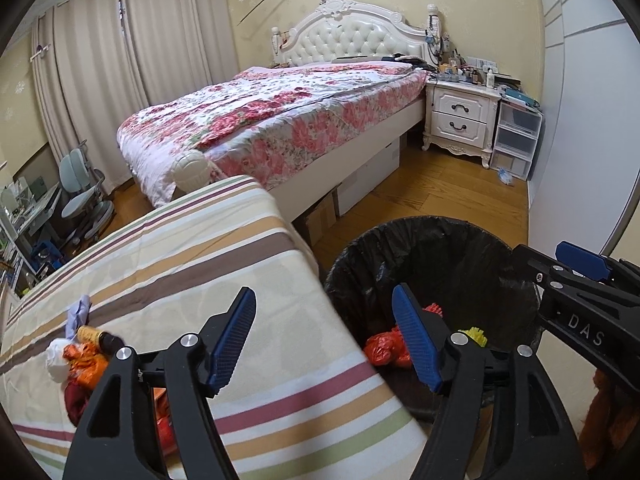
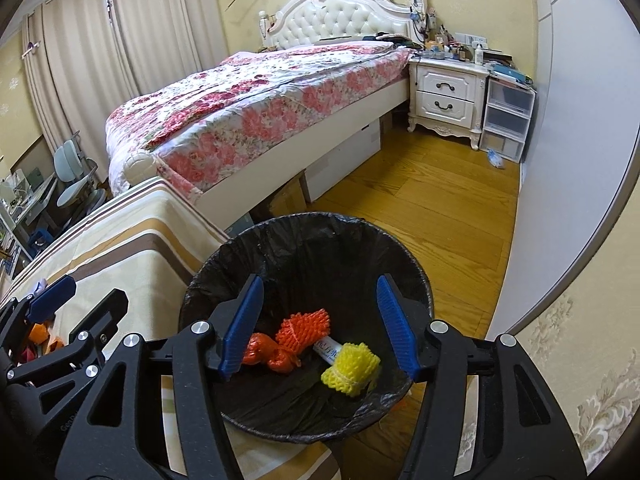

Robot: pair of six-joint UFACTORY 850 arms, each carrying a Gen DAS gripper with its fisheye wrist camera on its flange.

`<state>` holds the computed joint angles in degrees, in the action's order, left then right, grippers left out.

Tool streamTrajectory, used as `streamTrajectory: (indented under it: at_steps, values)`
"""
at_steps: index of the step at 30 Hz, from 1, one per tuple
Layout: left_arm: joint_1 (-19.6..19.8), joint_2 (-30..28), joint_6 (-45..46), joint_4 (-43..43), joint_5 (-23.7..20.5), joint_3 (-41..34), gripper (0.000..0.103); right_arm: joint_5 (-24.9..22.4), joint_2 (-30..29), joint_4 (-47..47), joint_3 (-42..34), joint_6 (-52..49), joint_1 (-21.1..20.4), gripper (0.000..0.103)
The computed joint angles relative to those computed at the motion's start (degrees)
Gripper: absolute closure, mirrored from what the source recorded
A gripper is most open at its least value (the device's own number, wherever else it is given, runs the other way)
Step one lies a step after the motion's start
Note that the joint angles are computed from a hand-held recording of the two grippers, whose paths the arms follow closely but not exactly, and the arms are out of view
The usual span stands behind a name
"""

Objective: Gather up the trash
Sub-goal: 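Move both open tools back to the remaining trash pile, then lower the left tool onto the dark red ribbon and close it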

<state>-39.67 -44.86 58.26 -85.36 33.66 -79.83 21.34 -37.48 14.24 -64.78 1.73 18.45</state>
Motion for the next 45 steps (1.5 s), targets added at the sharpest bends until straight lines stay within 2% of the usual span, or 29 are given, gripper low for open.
streamTrajectory:
  at_steps: [9, 22, 29, 34, 36, 37, 45]
  values:
    - [0.5, 5.6, -6.5, 0.5, 2.4, 10.0, 0.034, -0.4, 1.1, -2.6, 2.3, 1.1, 3.9, 0.045]
    - [2.7, 13.0, -16.0, 0.1, 6.8, 23.3, 0.034, -1.5, 0.7, -3.9, 1.8, -0.1, 10.6, 0.045]
    - [5.0, 14.6, -20.5, 2.0, 5.8, 27.1, 0.035, -3.1, -0.1, -3.1, 0.4, -2.4, 13.7, 0.045]
    - [6.5, 14.9, -23.4, 5.7, 3.1, 28.2, 0.056, -3.8, -0.5, -2.0, -0.4, -4.4, 15.2, 0.045]
    - [7.1, 15.3, -25.4, 7.9, 1.6, 29.0, 0.072, -4.0, -0.7, -1.7, -0.7, -4.9, 15.7, 0.045]
    - [7.4, 15.7, -27.7, 10.4, 0.7, 29.8, 0.076, -4.1, -0.8, -1.7, -0.9, -5.0, 16.0, 0.045]
    - [6.9, 18.7, -33.0, 14.3, 1.1, 34.3, 0.078, -5.1, -1.7, -3.3, -1.6, -4.2, 17.1, 0.045]
